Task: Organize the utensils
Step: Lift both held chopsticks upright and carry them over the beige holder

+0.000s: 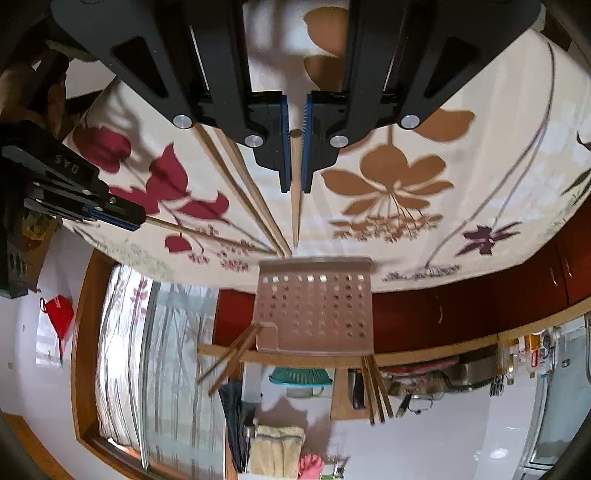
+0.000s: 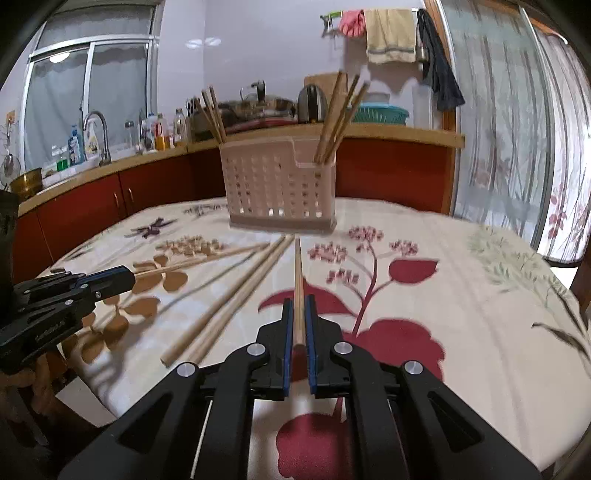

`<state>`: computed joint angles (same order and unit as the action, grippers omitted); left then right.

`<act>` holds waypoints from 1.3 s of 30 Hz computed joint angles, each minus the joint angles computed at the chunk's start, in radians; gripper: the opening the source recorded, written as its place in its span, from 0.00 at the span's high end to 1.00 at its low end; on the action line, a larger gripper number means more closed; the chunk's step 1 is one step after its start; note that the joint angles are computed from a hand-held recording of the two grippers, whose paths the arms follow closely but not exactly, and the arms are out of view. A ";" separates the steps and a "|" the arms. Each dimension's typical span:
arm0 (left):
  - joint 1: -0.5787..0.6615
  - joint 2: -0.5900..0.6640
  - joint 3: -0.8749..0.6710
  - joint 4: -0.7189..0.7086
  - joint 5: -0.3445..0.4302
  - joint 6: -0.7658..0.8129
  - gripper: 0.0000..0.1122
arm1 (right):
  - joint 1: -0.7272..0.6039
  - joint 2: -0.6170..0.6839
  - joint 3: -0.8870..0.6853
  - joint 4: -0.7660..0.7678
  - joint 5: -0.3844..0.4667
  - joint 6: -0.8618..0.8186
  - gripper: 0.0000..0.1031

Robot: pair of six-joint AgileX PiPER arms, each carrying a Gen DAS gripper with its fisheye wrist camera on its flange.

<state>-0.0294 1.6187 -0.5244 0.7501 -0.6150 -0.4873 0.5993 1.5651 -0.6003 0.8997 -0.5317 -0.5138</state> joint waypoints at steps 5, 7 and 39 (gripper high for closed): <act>0.039 -0.055 -0.015 0.066 0.001 -0.078 0.94 | 0.016 -0.071 -0.003 0.060 -0.016 -0.080 0.93; 0.054 -0.081 -0.024 0.097 0.003 -0.116 0.95 | 0.021 -0.099 -0.007 0.083 -0.018 -0.111 0.93; 0.064 -0.162 -0.343 0.640 0.164 -0.723 0.95 | -0.121 -0.139 -0.271 0.260 0.207 -0.434 0.93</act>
